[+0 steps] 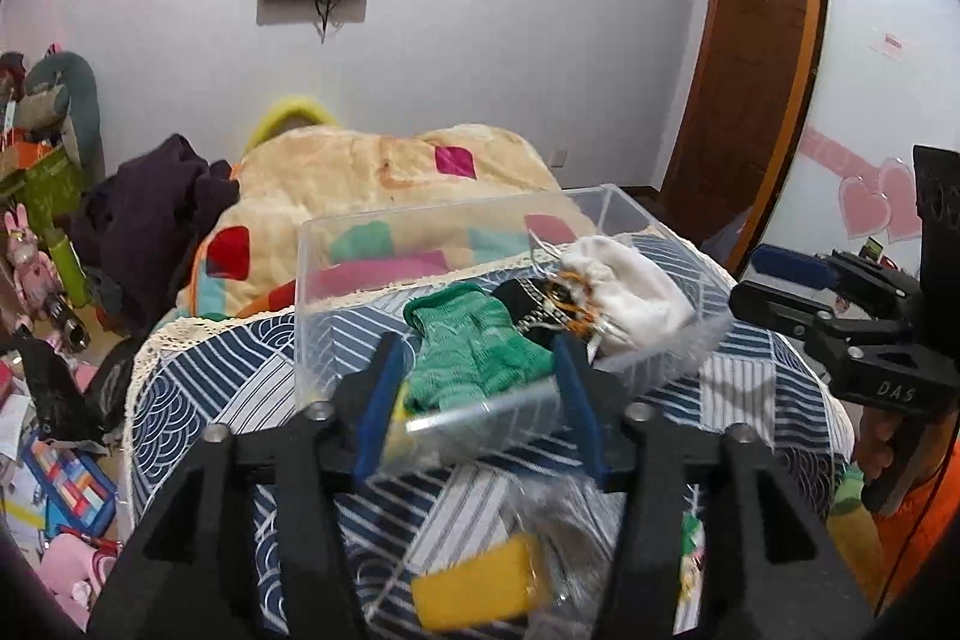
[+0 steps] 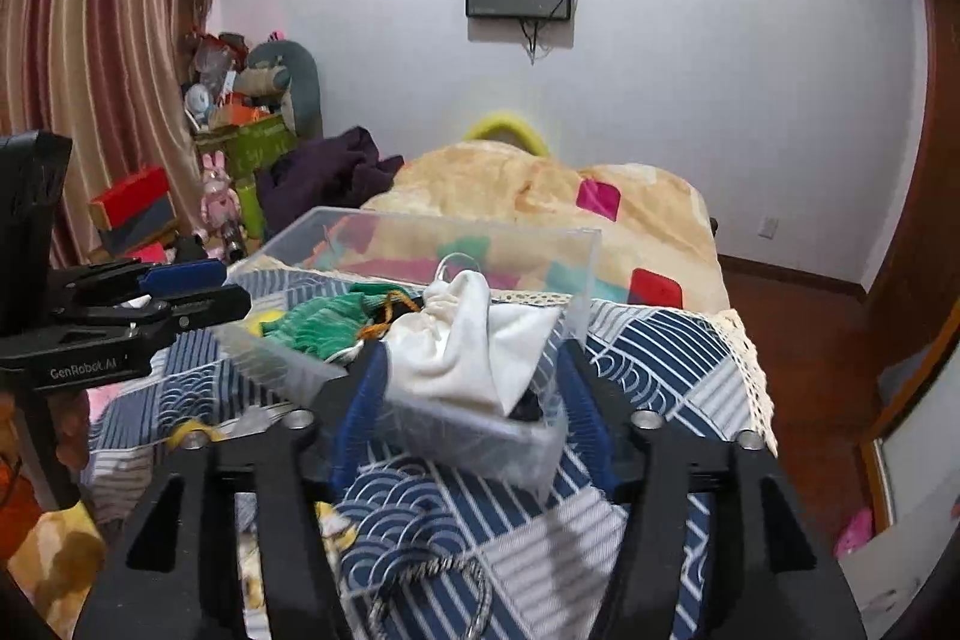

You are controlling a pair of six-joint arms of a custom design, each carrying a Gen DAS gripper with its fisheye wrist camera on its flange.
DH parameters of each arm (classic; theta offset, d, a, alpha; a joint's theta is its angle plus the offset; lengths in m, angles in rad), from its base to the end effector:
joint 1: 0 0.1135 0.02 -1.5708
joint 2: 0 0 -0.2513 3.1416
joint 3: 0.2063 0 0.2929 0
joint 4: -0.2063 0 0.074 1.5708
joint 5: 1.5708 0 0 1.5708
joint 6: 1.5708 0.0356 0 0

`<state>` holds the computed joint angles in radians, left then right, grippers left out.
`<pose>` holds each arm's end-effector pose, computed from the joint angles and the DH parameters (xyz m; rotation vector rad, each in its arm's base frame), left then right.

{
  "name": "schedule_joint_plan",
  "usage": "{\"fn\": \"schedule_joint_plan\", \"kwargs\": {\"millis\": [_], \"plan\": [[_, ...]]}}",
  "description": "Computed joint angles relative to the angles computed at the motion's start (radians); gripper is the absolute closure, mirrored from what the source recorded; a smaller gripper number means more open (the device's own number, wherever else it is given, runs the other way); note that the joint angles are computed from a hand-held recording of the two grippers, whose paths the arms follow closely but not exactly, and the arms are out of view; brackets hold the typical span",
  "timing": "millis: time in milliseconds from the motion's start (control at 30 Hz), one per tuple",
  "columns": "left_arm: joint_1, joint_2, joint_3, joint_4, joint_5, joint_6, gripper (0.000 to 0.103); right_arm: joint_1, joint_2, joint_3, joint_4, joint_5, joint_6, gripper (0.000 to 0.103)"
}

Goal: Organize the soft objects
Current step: 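Lower the sock into the clear box while the right tool releases the pouch inside, then grasp the bagged grey knit item with the left tool while the right tool grasps the cord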

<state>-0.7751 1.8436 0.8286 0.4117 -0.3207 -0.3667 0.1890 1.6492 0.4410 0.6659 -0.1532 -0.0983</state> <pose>0.2784 -0.2570 0.0825 0.2569 2.1409 -0.3176 0.2848 0.0600 0.0609 -0.3929 2.0766 0.2160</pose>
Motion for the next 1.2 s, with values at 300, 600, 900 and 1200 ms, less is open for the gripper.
{"fn": "schedule_joint_plan", "kwargs": {"millis": [300,600,900,1200], "plan": [[-0.125,-0.001,-0.067,0.009,-0.085,-0.036,0.02,0.043,0.055,-0.112,0.115,0.068,-0.033,0.026],[-0.161,0.131,-0.014,0.023,-0.039,-0.093,0.02,0.028,0.261,-0.065,0.153,0.011,0.017,0.026],[-0.165,0.186,-0.016,0.094,-0.024,-0.1,0.055,0.072,0.337,-0.042,0.187,0.081,0.019,0.056],[-0.159,0.143,-0.068,0.12,-0.02,-0.099,0.077,0.056,0.328,-0.082,0.252,0.061,0.019,0.096]]}}
